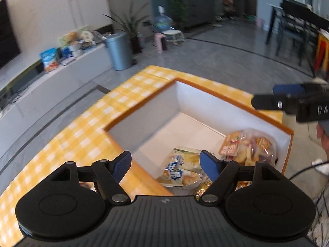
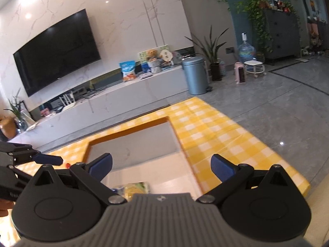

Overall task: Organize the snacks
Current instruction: 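Withdraw both open grippers from the box back over the table snacks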

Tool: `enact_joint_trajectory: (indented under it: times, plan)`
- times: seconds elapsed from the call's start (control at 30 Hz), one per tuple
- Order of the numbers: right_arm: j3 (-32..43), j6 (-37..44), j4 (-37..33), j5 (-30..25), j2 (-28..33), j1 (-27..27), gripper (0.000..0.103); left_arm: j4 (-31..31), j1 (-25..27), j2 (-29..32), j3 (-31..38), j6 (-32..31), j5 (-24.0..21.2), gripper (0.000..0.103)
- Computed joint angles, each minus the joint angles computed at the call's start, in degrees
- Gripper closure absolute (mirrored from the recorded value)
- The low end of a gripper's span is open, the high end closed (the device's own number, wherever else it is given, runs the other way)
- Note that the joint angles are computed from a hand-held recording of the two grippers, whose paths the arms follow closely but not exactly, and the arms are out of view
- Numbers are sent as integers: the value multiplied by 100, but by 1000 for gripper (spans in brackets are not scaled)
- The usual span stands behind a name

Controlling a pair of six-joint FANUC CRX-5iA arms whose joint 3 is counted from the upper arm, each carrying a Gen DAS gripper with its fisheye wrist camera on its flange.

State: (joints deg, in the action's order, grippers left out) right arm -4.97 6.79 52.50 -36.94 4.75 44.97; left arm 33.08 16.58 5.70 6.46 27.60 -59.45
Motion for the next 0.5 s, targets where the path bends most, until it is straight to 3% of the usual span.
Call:
enact_joint_trajectory:
  times: [0.1,0.33,0.43,0.5]
  plan:
    - [61,81,54,-111,-6,91,4,-85,86,-189,-53,188,120,14]
    - [132,-82,363,-154,-63,297,4,-523,415,-371,150,923,-296,14]
    - [236,-43,418,-225,-44,436,4,-316,669,-406,98,1390,-494,14]
    - [292,-74,509,-312,-26,544,4,25,868,-487,-107,1362,-530,14]
